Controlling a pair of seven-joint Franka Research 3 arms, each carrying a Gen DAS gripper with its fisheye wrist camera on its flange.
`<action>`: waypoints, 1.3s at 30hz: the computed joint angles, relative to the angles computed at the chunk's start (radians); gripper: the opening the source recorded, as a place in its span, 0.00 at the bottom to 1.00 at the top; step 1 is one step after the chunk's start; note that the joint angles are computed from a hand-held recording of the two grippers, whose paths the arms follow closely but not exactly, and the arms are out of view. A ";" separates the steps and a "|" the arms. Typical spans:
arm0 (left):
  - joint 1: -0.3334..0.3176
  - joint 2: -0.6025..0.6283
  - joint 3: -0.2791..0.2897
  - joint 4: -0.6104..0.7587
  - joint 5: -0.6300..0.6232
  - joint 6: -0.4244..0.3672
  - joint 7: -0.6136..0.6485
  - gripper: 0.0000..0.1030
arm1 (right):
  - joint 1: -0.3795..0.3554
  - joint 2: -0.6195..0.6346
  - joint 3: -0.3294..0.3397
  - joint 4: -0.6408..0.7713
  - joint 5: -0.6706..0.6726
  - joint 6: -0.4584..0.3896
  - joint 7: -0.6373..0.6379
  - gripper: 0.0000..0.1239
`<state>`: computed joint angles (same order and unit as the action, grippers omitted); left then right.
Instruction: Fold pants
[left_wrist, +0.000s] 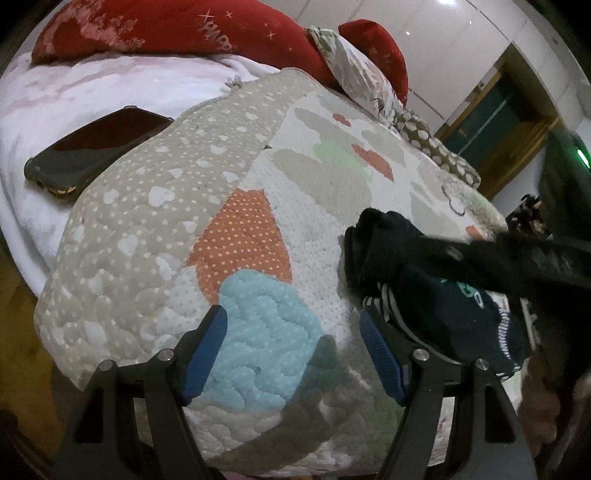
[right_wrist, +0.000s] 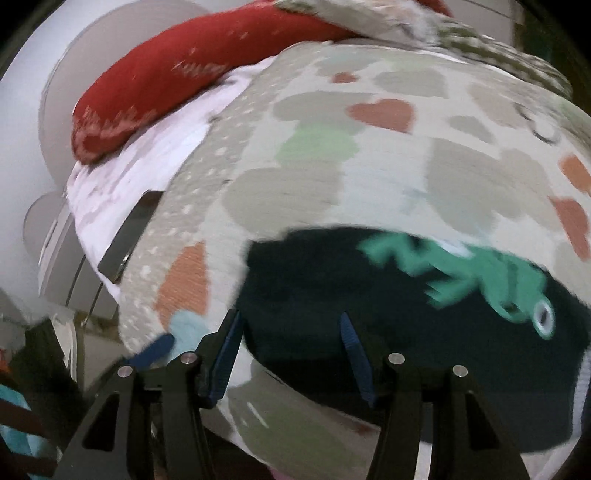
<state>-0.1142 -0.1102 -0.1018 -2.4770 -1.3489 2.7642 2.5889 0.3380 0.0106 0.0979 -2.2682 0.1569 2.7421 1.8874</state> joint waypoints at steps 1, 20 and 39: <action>0.002 0.001 0.004 0.002 -0.008 -0.010 0.006 0.71 | 0.004 0.037 0.003 0.049 -0.031 -0.031 0.007 0.50; 0.012 0.016 -0.011 0.032 -0.065 -0.157 0.099 0.71 | 0.055 0.172 -0.056 0.226 -0.351 -0.247 0.188 0.17; -0.106 0.033 -0.091 0.124 0.190 -0.155 -0.077 0.06 | -0.028 -0.183 -0.085 -0.249 0.290 0.218 -0.139 0.17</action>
<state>-0.2202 -0.0772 -0.1924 -2.3529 -1.1589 2.6095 2.5124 0.3101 -0.1728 0.0125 -2.5170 0.4473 2.9605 1.7488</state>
